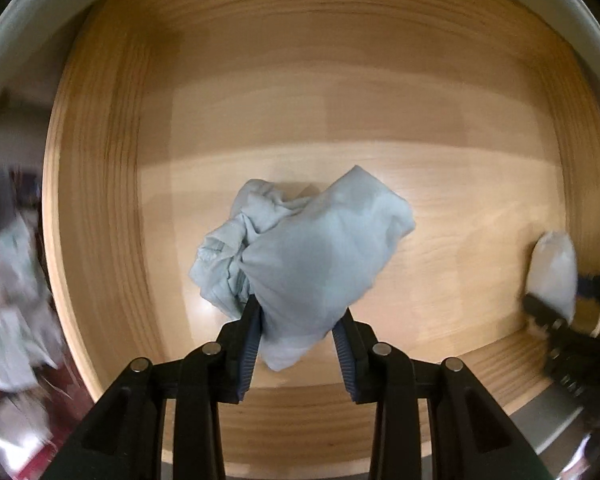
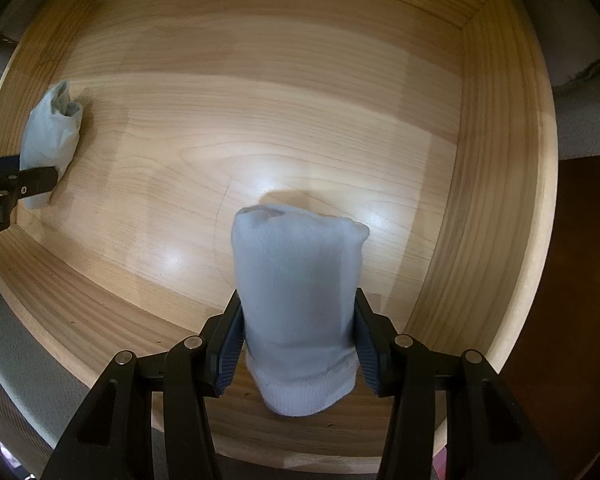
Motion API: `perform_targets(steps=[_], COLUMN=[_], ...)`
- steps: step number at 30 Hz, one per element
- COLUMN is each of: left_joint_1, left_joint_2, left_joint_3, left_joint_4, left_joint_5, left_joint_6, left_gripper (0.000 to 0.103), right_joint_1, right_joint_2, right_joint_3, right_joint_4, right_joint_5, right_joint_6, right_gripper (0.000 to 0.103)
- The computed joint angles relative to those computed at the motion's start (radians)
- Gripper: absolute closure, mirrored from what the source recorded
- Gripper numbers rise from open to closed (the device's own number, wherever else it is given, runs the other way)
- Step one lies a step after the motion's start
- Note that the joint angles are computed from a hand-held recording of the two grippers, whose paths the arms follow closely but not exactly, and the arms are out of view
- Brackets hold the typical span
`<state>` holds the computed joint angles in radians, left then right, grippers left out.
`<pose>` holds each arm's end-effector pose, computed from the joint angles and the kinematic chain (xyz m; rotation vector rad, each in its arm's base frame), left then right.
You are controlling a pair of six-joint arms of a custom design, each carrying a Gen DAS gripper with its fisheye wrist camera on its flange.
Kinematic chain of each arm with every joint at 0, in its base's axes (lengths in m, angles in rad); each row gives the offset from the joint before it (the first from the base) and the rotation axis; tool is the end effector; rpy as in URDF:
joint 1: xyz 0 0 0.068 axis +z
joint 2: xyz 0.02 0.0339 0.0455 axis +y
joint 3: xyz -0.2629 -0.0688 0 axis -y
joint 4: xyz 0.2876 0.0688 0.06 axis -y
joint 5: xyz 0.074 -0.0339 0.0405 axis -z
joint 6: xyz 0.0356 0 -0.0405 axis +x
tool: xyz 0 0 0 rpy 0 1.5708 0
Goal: Take underwear out of drawer
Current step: 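Lift the pale blue garment off the drawer floor with the left tool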
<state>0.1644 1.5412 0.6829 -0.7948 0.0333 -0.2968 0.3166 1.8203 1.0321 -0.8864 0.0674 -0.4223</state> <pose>0.2336 0.0376 0.0887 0.7007 -2.9756 0.0425 0.3038 0.0970 0.0977 1.1002 -2.8264 0.0938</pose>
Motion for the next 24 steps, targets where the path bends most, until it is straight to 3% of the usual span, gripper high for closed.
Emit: perform_targets(steps=[9, 13, 16, 18, 24], left_joint_1=[0.096, 0.212, 0.193, 0.181, 0.164], left_joint_2=[-0.047, -0.031, -0.05, -0.097, -0.283], left_joint_3=[-0.051, -0.031, -0.049, -0.112, -0.161], left_joint_4=[-0.031, -0.063, -0.043, -0.011, -0.097], left_joint_5=[0.109, 0.146, 0.141, 0.145, 0.163], left_joint_6=[-0.137, -0.08, -0.059, -0.049, -0.001], left_gripper=[0.068, 0.068, 0.065, 0.063, 0.05], right_joint_1=[0.003, 0.003, 0.003, 0.005, 0.009], right_joint_2=[-0.001, -0.002, -0.002, -0.001, 0.006], right_joint_3=[0.003, 0.002, 0.002, 0.005, 0.016], right_joint_4=[-0.003, -0.003, -0.004, -0.009, -0.017], right_joint_5=[0.002, 0.001, 0.001, 0.001, 0.002], right_joint_6=[0.006, 0.005, 0.006, 0.01, 0.014], right_gripper=[0.058, 0.058, 0.058, 0.058, 0.058])
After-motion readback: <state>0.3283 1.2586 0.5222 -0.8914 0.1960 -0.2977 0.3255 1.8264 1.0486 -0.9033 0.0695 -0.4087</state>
